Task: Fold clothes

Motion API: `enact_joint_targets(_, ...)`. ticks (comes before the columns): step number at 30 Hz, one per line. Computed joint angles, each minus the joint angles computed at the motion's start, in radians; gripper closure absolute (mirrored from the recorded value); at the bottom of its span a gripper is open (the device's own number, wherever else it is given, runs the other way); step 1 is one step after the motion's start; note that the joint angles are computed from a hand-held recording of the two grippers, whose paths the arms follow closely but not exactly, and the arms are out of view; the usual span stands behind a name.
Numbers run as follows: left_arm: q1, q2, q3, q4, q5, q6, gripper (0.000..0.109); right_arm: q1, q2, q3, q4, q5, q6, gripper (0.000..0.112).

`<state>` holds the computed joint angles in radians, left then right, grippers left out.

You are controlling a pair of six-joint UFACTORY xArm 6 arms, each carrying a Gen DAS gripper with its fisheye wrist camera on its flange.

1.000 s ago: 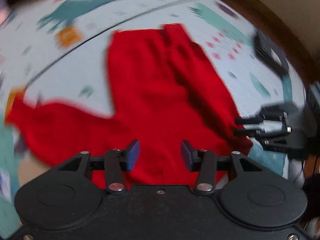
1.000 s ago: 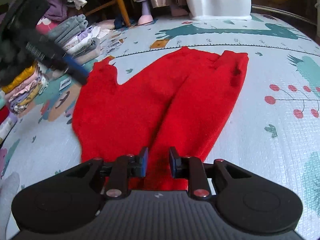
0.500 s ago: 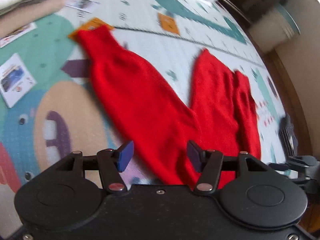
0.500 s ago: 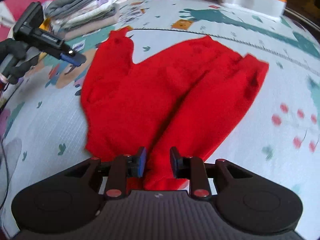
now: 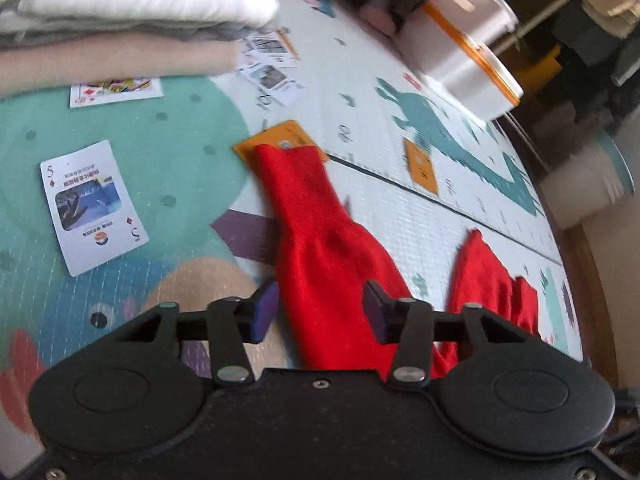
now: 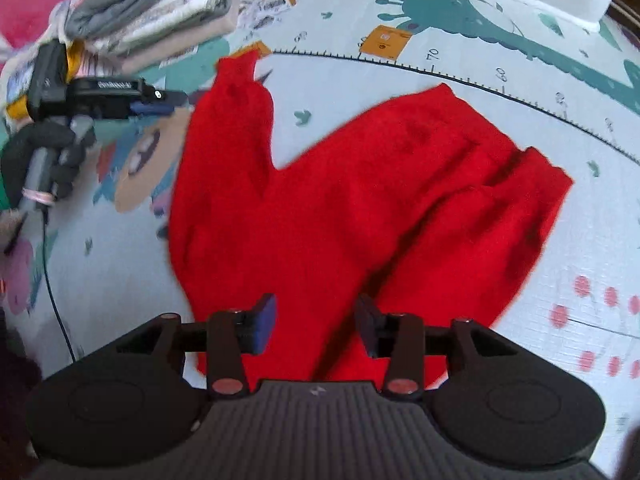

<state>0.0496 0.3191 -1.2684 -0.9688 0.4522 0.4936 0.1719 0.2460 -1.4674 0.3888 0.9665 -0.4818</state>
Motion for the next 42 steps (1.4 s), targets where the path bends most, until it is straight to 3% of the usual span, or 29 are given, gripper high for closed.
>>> enact_joint_targets(3, 0.010, 0.033, -0.031, -0.014, -0.005, 0.015, 0.067, 0.019, 0.008, 0.034, 0.059, -0.055, 0.015, 0.068)
enact_joint_targets(6, 0.027, 0.058, -0.057, -0.071, 0.021, 0.037, 0.074, 0.030, 0.014, 0.051, 0.098, -0.052, 0.004, 0.068)
enact_joint_targets(14, 0.057, 0.073, -0.047, -0.267, 0.096, 0.086, 0.074, 0.034, 0.028, 0.050, 0.162, -0.059, 0.032, 0.068)
enact_joint_targets(19, 0.091, 0.073, -0.022, -0.401, 0.142, 0.094, 0.080, 0.031, 0.024, 0.053, 0.197, -0.052, 0.017, 0.067)
enact_joint_targets(27, 0.112, 0.138, -0.101, -0.432, 0.198, 0.150, 0.080, 0.028, 0.021, 0.067, 0.201, -0.042, 0.016, 0.066)
enact_joint_targets(29, 0.108, 0.141, -0.102, -0.434, 0.187, 0.168, 0.085, 0.028, 0.023, 0.066, 0.203, -0.039, 0.020, 0.066)
enact_joint_targets(30, 0.101, 0.137, -0.098, -0.418, 0.167, 0.174, 0.098, 0.028, 0.026, 0.064, 0.206, -0.037, 0.024, 0.066)
enact_joint_targets(31, 0.094, 0.134, -0.094, -0.402, 0.147, 0.180, 0.104, 0.027, 0.028, 0.062, 0.210, -0.035, 0.028, 0.066)
enact_joint_targets(37, 0.062, 0.080, -0.060, -0.446, 0.087, 0.270, 0.107, 0.026, 0.042, 0.048, 0.239, -0.028, 0.047, 0.066)
enact_joint_targets(42, 0.011, 0.016, -0.048, -0.397, 0.034, 0.379, 0.107, 0.012, 0.051, 0.037, 0.309, -0.035, 0.054, 0.066)
